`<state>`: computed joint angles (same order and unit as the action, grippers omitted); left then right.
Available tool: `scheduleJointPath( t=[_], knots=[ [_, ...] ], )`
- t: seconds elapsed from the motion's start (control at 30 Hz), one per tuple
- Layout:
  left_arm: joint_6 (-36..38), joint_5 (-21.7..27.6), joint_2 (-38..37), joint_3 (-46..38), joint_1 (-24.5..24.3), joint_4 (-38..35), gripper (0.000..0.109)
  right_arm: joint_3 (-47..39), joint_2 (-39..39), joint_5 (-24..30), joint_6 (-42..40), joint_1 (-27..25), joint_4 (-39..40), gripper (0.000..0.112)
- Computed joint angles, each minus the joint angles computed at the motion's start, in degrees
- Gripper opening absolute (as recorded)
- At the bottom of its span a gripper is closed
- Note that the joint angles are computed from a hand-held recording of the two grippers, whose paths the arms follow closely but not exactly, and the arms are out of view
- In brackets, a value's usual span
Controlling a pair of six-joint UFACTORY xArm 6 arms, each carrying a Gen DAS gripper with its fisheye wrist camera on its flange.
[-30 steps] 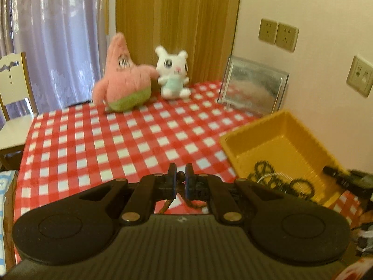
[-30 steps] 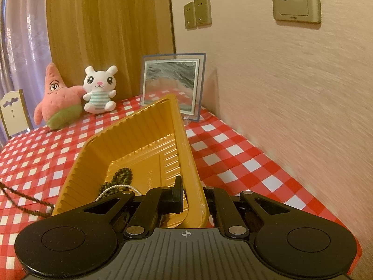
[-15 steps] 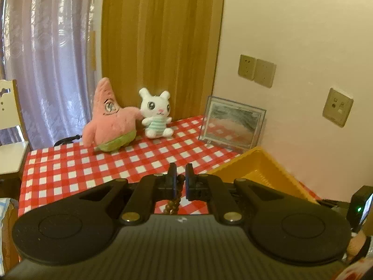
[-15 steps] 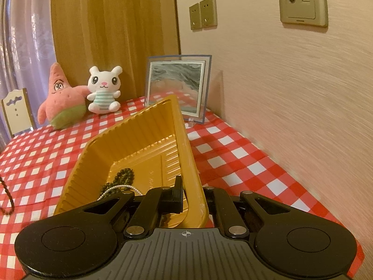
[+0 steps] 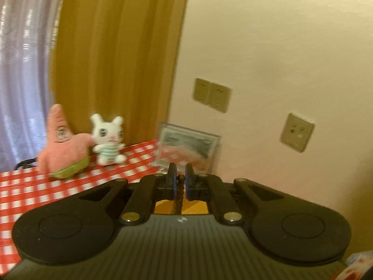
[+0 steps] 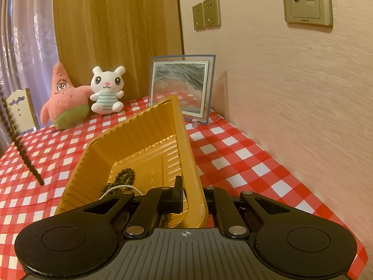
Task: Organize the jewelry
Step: 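Lift the second brown bead strand high and carry it over the tray, then lower the brown bead strand into the tray and open the left gripper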
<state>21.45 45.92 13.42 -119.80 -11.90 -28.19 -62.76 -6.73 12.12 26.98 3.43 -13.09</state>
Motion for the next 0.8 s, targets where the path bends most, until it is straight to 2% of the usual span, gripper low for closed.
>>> scheduleJointPath(
  t=[0.2, 0.4, 0.5, 0.8],
  knots=[
    [0.1, 2.9, 5.4, -7.1, -2.8, -4.0, 0.006, 0.4, -0.4, -0.2, 0.5, 0.1, -0.3, 0.006],
    [-0.8, 4.9, 7.2, -7.3, -5.1, -7.5, 0.006, 0.5, -0.5, -0.1, 0.7, 0.2, -0.4, 0.006],
    [-2.3, 5.8, 7.4, -5.3, -5.5, -8.7, 0.006, 0.5, -0.7, 0.2, 0.9, 0.3, -0.6, 0.006],
    [-7.9, 9.1, 6.2, 4.1, -5.0, -4.6, 0.006, 0.8, -1.0, 0.5, 0.8, 0.4, -0.3, 0.006]
  ],
)
